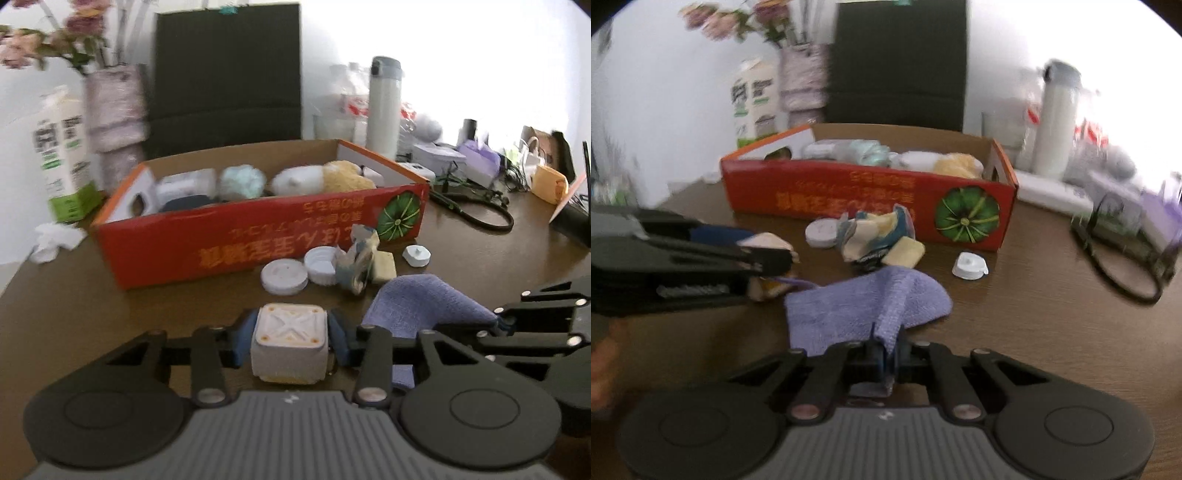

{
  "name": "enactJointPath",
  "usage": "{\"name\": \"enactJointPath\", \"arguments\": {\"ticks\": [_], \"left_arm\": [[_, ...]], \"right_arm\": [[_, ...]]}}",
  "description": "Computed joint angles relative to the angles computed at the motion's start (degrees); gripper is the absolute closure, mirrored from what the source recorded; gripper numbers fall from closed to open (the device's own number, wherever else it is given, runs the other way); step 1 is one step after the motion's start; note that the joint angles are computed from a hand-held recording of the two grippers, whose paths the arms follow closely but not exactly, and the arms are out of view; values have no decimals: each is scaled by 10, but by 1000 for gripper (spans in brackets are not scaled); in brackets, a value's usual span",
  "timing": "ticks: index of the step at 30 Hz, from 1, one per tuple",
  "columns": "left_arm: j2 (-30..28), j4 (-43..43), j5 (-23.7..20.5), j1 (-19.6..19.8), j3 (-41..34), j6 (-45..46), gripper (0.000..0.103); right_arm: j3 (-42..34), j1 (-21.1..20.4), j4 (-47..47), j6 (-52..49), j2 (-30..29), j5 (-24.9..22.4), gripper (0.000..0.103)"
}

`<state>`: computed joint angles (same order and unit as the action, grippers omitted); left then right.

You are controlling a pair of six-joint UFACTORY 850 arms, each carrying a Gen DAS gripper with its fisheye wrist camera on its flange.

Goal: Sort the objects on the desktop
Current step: 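Grasp the white square plug adapter with the left gripper while the right gripper grasps the purple cloth pouch, then carry the plug adapter and purple pouch into the box and release both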

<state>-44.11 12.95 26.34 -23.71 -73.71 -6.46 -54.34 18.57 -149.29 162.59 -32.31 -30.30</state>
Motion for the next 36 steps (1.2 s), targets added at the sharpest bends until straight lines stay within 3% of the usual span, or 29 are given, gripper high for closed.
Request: {"name": "enactJointPath", "arguments": {"ticks": [2,3,4,9,11,12,15,17,19,22,24,26,28,31,33,35,36], "left_arm": [[32,-39,25,0,52,22,60],[48,-49,36,1,75,23,75],[63,-81,55,0,100,48,101],[123,-44,70,12,183,-15,101],[136,-20,78,15,212,-28,100],[143,-23,87,15,227,-30,93],[150,-62,129,4,257,6,24],[146,-34,174,5,264,44,23],[140,52,153,19,242,63,11],[109,153,123,36,187,63,10],[85,244,56,43,138,-26,17],[78,335,29,50,118,-138,24],[88,406,71,62,135,-180,25],[96,430,104,69,153,-148,25],[92,383,83,60,150,-110,25],[78,348,46,49,129,-118,31],[74,351,34,46,123,-141,45]], "right_arm": [[16,11,6,1,14,0,99],[31,13,-21,38,24,-1,99],[48,16,-52,78,33,-10,99],[129,60,-17,102,84,-59,99],[163,78,1,114,106,-82,99],[181,85,-2,128,117,-97,99],[220,100,12,143,147,-113,98],[234,107,25,133,163,-110,97],[244,111,42,112,176,-105,97],[255,107,32,127,186,-108,96],[254,99,23,148,183,-104,95],[249,96,33,147,176,-101,95],[251,93,32,151,176,-106,95],[246,85,33,156,167,-104,94],[239,78,30,157,160,-98,94],[234,72,14,166,154,-98,94],[231,70,7,170,152,-97,94]]}}
